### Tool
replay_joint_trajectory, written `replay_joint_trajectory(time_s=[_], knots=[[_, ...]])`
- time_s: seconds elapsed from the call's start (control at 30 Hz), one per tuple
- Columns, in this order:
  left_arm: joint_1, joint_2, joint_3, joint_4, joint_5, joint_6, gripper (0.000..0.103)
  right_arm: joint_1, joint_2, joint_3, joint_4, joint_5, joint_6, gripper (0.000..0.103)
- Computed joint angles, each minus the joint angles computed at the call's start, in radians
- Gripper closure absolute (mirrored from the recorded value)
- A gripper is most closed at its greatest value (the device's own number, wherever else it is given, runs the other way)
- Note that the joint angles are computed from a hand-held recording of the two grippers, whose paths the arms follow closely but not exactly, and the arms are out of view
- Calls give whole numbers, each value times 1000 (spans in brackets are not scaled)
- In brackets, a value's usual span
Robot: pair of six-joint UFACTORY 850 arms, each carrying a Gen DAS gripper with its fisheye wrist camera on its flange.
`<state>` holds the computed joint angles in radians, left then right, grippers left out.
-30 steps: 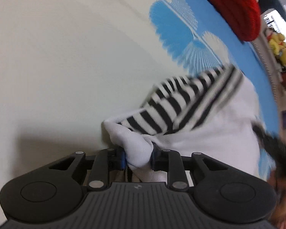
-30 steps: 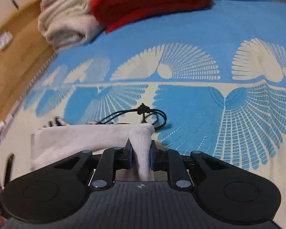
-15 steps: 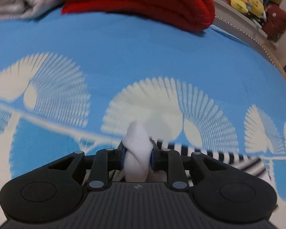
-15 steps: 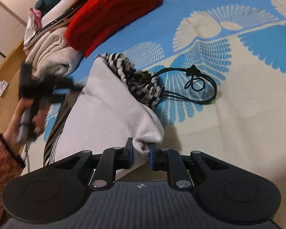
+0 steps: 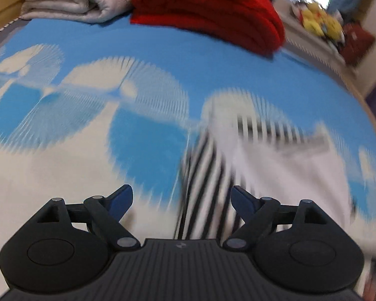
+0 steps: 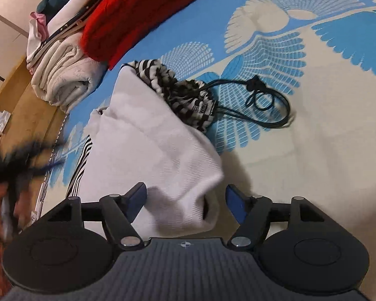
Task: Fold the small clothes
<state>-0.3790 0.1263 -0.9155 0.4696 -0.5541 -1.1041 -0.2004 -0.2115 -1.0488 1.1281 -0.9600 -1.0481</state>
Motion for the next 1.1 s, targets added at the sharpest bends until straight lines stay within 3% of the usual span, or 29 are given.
replay_joint_trajectory(time_s=[0.07,0.13,0.2,0.3,0.37,0.4,0.5,0.67,0.77,0.87,0.93,1.03,1.1], knots=[[-95,90,75,-5,-55,-9,14,6,6,10,7,12,13,32],[-167,122,119,-91,-52,69,13,11,13,19,13,33,17,32],[-204,80,121,-141,-53,148,13,18,25,32,18,64,12,35],[-245,-16,107,31,-115,57,20,35,48,53,28,111,-6,42],[-242,-45,103,141,-168,-28,21,44,72,77,32,149,3,43],[-217,-37,109,152,-159,-46,17,49,84,88,30,164,13,45],[-121,-13,129,73,-83,-46,17,61,120,125,38,202,26,53],[-83,-18,129,107,-93,-73,17,119,180,183,57,274,22,61],[-89,55,152,66,-70,-30,17,146,212,199,82,357,-12,58],[-112,141,182,82,-35,-59,13,136,229,183,79,386,-34,53],[-124,201,206,129,-11,-118,3,129,249,168,9,397,7,36],[-162,178,187,276,-91,-254,0,143,277,161,6,478,-79,34],[-142,139,166,260,-97,-233,0,161,266,151,138,516,-255,39]])
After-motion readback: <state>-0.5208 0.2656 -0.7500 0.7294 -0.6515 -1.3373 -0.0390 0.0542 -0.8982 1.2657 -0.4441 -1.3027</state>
